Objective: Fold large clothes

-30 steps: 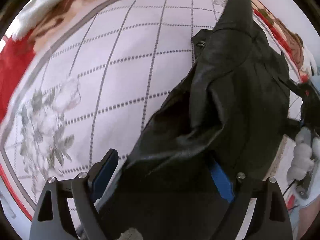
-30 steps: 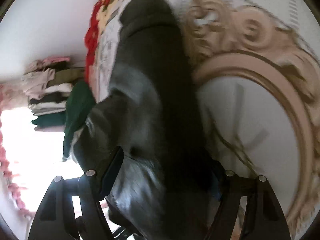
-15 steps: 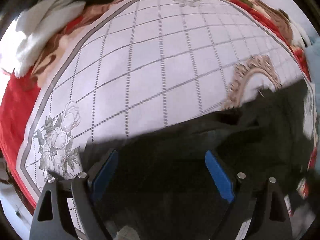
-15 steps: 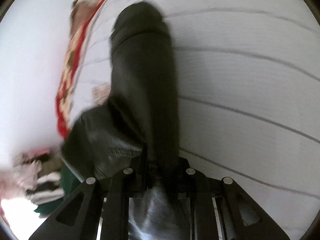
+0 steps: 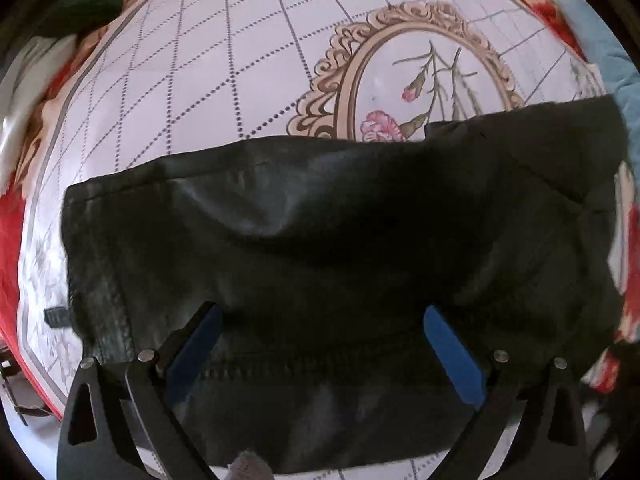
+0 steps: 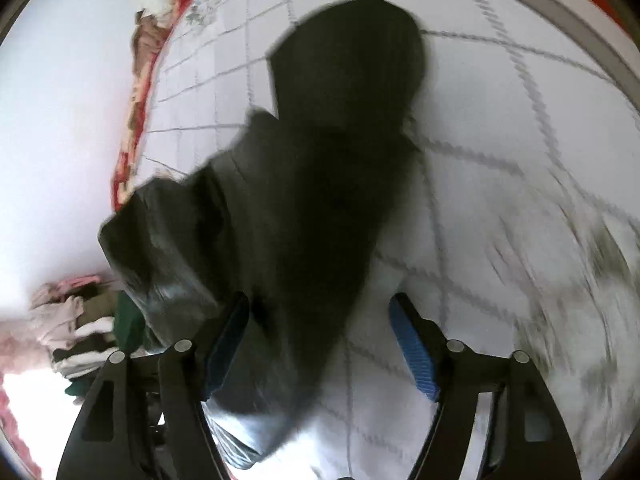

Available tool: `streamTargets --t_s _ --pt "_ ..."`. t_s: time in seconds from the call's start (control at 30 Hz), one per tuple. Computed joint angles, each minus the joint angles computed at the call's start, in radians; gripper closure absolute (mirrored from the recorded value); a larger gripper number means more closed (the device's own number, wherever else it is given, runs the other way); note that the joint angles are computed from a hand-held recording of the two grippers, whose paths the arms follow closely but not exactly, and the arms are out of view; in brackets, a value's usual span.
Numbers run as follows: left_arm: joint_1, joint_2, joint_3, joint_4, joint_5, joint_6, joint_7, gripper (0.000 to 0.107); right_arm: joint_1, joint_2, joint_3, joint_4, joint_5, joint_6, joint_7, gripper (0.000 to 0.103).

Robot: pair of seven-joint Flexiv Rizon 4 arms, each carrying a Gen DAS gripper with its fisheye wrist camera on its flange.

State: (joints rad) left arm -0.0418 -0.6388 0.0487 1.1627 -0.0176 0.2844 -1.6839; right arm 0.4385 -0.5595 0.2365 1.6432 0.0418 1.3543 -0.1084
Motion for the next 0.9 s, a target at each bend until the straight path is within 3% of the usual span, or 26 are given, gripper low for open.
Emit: streamTargets --t_s 0.23,0.27,0.3,0.33,0.43,0.57,0.7,0.9 --pt "-0.006 -0.008 0.002 0.007 0.016 0.025 0.013 0.004 -0.052 -0.079 0.044 -0.058 0.022 0.116 -0.119 0.012" --pt "-0.008 -0.01 0.003 0.009 0.019 0.03 0.012 0.004 -0.053 -0.086 0.045 -0.064 0.027 0.127 -0.118 0.022" --pt "-0.01 -0.009 0.004 0.013 0.019 0.035 0.007 0.004 -0.056 -0.088 0.045 -0.071 0.03 0.115 -0.109 0.042" --pt "-0.013 -0.01 0.004 0.015 0.018 0.042 -0.002 0.004 -0.062 -0.09 0.052 -0.066 0.05 0.143 -0.101 0.086" --pt "-0.012 -0.025 0.002 0.002 0.011 0.03 -0.009 0.004 -0.001 -0.073 -0.019 -0.082 0.029 0.183 -0.043 0.089" --pt "-0.007 -0.034 -0.002 -0.004 0.002 0.029 -0.008 0.004 0.02 -0.037 -0.025 -0.129 -0.039 0.152 -0.051 0.089" --pt "0.008 -0.023 -0.007 0.021 -0.024 0.044 -0.004 0.004 0.024 -0.041 0.025 -0.248 -0.082 0.045 -0.108 0.089" --pt "0.062 0.025 0.007 0.058 -0.076 0.038 -0.027 0.004 0.101 -0.125 0.056 -0.562 -0.129 -0.254 -0.276 0.089"
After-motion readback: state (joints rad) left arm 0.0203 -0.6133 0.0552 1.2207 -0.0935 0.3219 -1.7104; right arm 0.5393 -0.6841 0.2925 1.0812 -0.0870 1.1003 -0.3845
